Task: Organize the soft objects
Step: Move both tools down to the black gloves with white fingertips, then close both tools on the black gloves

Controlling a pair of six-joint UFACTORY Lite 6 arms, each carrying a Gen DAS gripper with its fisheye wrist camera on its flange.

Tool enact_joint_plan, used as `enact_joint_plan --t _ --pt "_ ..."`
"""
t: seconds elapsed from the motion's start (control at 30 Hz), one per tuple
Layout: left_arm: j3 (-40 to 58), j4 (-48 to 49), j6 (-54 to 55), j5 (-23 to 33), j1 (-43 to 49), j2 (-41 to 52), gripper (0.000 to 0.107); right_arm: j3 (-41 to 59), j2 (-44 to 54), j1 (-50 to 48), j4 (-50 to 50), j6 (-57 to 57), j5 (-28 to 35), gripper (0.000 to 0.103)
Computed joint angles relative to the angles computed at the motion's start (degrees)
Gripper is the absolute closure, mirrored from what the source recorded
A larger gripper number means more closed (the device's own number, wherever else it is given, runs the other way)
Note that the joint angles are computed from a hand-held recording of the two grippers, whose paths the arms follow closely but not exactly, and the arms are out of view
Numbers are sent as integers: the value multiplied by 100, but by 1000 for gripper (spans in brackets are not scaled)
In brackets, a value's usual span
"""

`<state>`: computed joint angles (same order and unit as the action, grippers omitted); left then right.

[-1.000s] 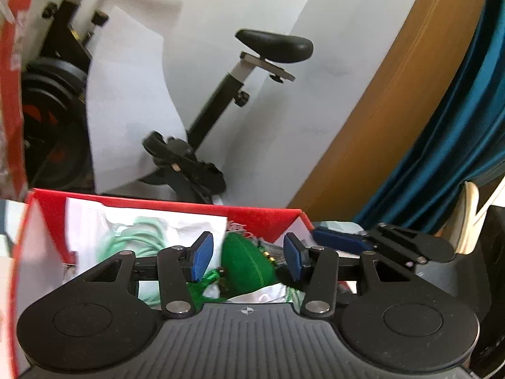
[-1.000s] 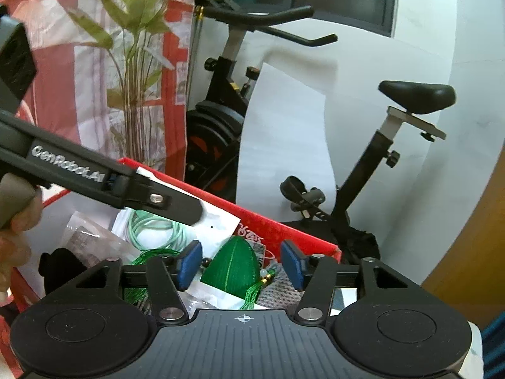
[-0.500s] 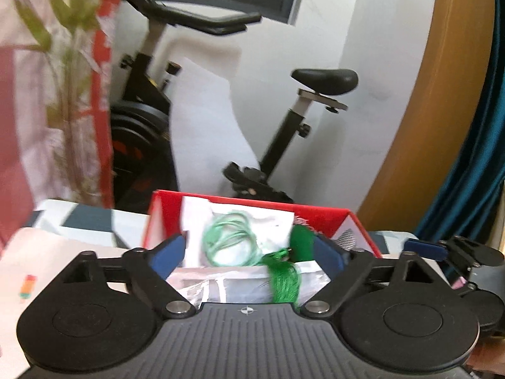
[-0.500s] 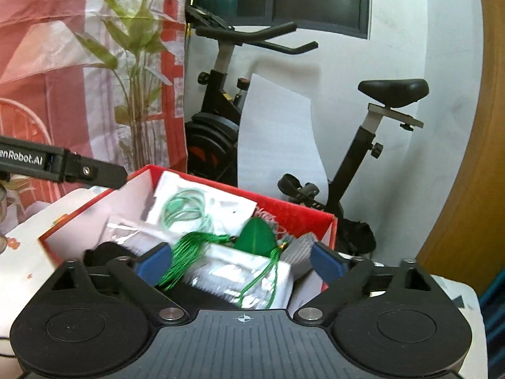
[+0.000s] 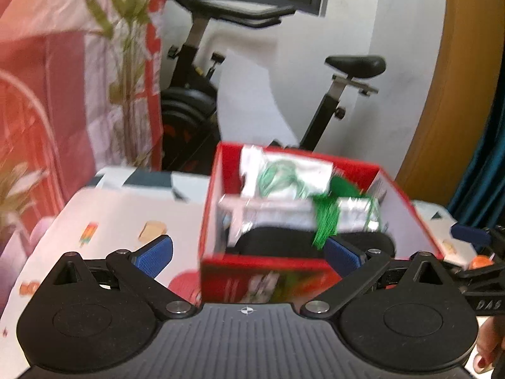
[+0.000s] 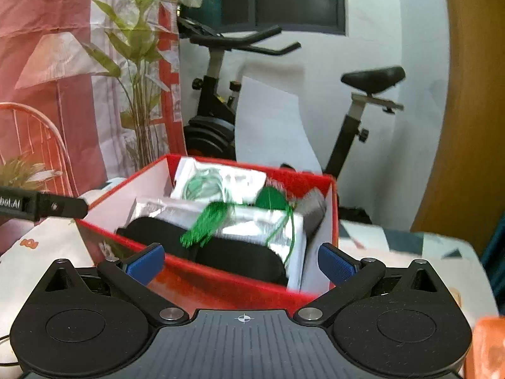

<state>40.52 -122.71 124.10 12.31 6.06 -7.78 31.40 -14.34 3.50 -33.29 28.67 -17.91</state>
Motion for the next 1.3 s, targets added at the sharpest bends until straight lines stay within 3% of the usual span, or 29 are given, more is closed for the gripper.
enact_joint_plan --t 0.33,0.73,0.93,1.1,1.3 --pt "-653 240 -94 199 470 241 4 -1098 -89 -8 466 -561 -603 1" --pt "-318 -360 596 772 944 1547 6 -804 1278 196 631 -746 -1008 3" --pt "250 91 17 968 1337 2218 24 -553 1823 273 418 -517 -1099 8" --pt "625 913 -637 1356 1666 2648 48 -350 2107 280 334 -432 -1121 11" --pt "851 1495 -925 1712 1666 3119 57 -126 2371 316 -84 -99 -1130 11"
